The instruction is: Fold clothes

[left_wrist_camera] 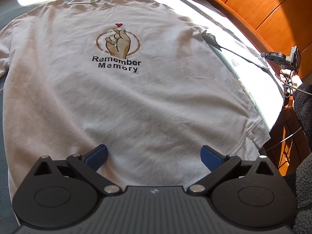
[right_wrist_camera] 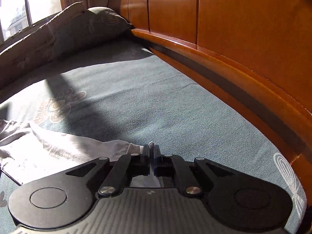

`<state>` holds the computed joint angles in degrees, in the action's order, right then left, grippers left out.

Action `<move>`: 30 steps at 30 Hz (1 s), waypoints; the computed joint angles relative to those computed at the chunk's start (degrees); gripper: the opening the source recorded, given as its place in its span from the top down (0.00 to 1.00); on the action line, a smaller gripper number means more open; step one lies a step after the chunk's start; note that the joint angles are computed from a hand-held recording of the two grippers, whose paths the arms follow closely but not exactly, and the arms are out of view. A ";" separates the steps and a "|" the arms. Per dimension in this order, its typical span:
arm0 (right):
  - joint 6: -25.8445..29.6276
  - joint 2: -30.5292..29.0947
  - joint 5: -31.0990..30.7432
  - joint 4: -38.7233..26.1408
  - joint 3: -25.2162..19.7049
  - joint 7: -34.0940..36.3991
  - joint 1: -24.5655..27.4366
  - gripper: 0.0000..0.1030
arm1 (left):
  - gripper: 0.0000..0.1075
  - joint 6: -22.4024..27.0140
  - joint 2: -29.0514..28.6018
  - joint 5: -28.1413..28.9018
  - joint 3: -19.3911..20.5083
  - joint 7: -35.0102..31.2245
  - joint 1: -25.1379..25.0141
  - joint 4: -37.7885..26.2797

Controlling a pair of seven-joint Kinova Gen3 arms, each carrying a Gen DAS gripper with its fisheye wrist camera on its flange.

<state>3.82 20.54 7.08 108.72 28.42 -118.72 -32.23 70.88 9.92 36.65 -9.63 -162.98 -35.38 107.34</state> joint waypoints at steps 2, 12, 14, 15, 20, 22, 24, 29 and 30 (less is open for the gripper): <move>0.04 0.80 -2.88 -1.61 1.83 0.98 -0.34 0.95 | 0.06 -0.23 -0.13 -0.20 0.03 0.26 0.20 0.02; 1.62 -1.86 -22.90 -3.55 -3.33 19.73 -0.29 0.62 | 0.06 -0.73 -0.01 -0.41 0.25 0.21 0.65 -0.21; 5.85 -0.46 -25.05 -8.32 -8.64 24.39 0.94 0.59 | 0.06 -1.28 -0.25 -0.64 0.36 0.46 0.97 -0.07; 7.69 0.64 -25.91 -10.97 -11.29 26.72 1.36 0.55 | 0.06 -1.65 -0.48 -0.79 0.39 0.66 1.16 0.12; 12.14 8.83 -26.35 -24.25 -23.68 36.39 1.66 0.43 | 0.06 -2.64 -1.06 -1.25 0.40 0.44 1.81 0.56; 14.76 12.69 -23.27 -29.55 -24.10 35.33 -0.74 0.42 | 0.06 -2.87 -1.18 -1.36 0.39 0.14 1.96 0.64; 18.38 16.04 -18.92 -34.25 -23.07 31.26 -3.60 0.42 | 0.06 -3.08 -1.29 -1.25 0.35 -0.61 1.96 0.89; 19.64 14.24 -7.52 -29.84 -21.46 24.00 -6.69 0.23 | 0.05 -2.47 -1.06 0.90 -0.22 -5.25 0.46 1.98; 20.42 13.08 -6.16 -28.70 -21.45 21.67 -6.46 0.21 | 0.05 -2.25 -0.96 1.34 -0.33 -6.08 0.14 2.13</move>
<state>24.23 33.63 0.92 80.02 6.97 -97.05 -38.69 68.62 8.96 37.99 -9.96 -169.06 -35.24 109.47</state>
